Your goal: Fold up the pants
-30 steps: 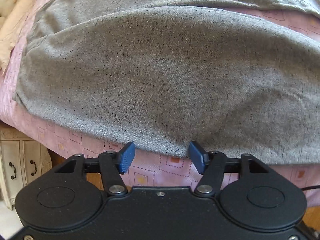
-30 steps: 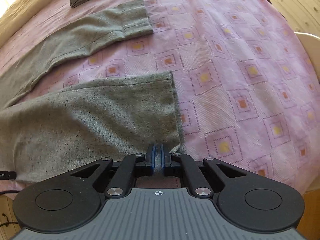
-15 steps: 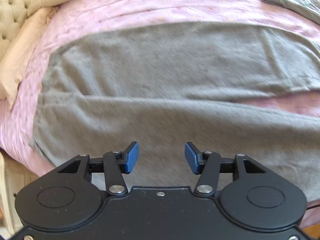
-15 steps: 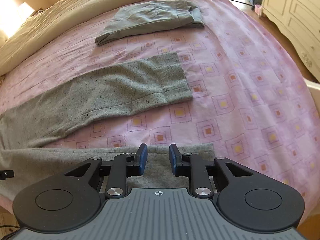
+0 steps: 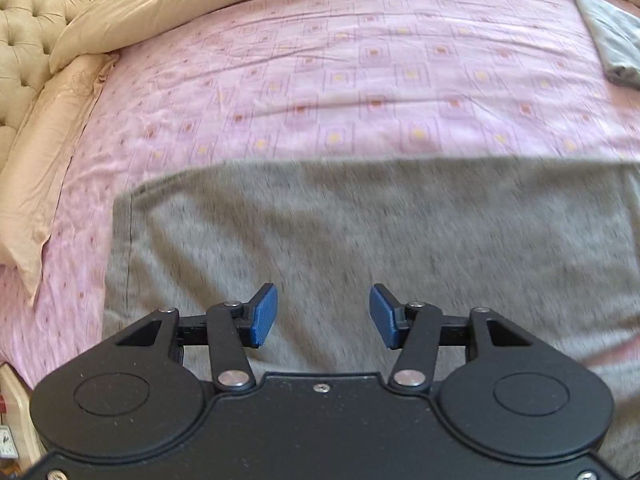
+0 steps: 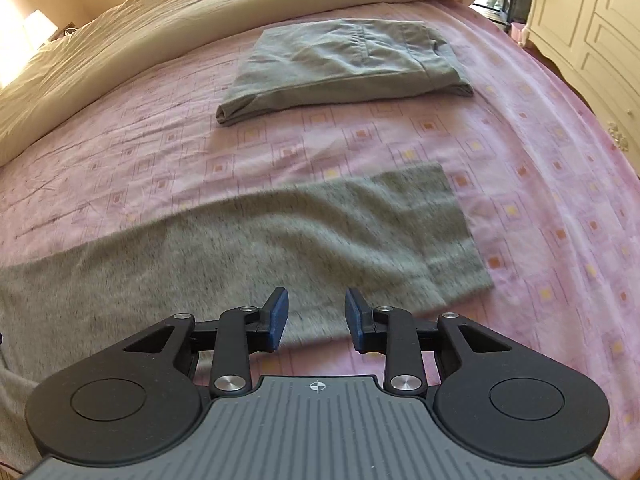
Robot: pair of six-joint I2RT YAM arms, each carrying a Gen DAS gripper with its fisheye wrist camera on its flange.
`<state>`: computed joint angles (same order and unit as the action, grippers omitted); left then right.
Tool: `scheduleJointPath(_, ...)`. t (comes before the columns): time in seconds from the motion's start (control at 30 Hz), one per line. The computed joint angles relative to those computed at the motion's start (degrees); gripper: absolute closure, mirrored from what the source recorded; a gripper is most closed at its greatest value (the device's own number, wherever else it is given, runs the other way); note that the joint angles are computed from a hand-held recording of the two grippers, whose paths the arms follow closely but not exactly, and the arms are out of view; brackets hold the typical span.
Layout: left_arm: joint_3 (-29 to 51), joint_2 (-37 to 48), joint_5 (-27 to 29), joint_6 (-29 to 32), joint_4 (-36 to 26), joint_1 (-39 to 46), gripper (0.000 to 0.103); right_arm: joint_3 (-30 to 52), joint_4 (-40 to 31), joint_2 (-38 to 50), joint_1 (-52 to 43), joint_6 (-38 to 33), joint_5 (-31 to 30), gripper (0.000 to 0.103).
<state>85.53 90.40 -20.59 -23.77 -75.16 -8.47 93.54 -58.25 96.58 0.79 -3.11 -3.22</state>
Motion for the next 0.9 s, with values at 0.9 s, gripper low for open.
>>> scheduleJointPath(0.9, -25.7, -28.3, 3.7, -12.9, -10.8, -8.8, 0.044, -33.3, -8.4, -38.2, -24.1, 9.6, 0.8, 0.065)
